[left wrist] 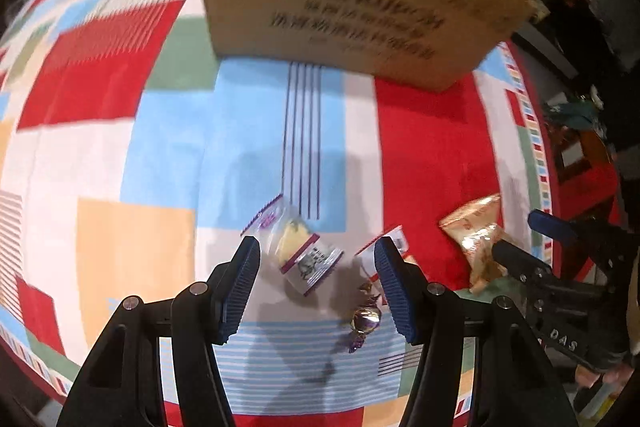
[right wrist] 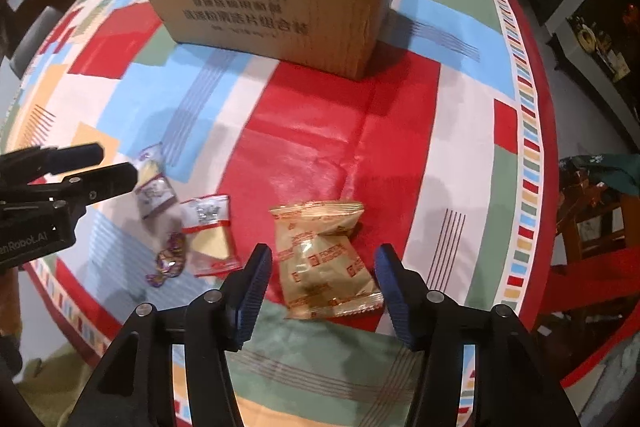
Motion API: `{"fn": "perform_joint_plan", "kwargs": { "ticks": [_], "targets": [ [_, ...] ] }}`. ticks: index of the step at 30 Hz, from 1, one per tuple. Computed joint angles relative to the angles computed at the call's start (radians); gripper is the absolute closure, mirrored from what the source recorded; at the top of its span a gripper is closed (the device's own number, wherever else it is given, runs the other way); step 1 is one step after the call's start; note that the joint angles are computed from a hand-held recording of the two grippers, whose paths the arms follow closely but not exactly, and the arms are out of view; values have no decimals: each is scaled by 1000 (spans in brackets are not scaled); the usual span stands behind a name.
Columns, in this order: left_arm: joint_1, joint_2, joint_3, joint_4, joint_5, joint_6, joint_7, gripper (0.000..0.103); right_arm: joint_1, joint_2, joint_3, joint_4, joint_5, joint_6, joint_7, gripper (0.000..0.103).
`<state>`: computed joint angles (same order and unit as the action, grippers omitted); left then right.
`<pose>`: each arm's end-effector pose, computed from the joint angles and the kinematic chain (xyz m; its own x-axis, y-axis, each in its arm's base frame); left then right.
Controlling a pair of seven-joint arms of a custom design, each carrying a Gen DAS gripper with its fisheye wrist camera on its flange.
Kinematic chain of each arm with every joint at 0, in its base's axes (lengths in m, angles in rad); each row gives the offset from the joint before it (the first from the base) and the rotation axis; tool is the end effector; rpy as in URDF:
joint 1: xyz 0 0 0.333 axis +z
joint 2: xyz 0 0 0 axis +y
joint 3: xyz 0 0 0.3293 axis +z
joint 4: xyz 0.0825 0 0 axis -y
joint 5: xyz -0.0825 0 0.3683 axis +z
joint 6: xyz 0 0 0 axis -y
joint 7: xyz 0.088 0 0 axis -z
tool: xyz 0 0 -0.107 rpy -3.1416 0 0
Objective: Organize snacks
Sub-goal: 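Move both open tools back from the box to the remaining snacks, then grasp a white candy packet with the left tool while the right tool grasps the gold Fortune Biscuits packet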
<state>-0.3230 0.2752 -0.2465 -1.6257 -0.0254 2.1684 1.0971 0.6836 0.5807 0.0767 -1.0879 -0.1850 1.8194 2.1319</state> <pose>0.5612 -0.3395 0.5111 -0.0855 -0.9753 0.2037 -0.9789 0.0442 -0.1993 0.5488 0.4777 0.5182 0.2095 -0.9770 0.0405 -0.9559 -0.2133 -0.2016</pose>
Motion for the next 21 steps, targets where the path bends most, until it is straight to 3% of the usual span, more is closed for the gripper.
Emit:
{"fn": "perform_joint_plan", "kwargs": {
  "ticks": [2,12,17,21],
  "targets": [
    [3,12,3,0,-18,-11,-27,45,6,27,-1,37,-7,-36,-21,42],
    [-13,55,24,9,46,-47,-173,45,23,84,-14,100,-12,-92,-52,42],
    [-20,65,24,17,84,-46,-186,45,28,94,-19,106,-12,-96,-57,42],
    [-24,51,24,-7,115,-36,-180,52,36,88,-27,88,-30,-87,-41,43]
  ]
}}
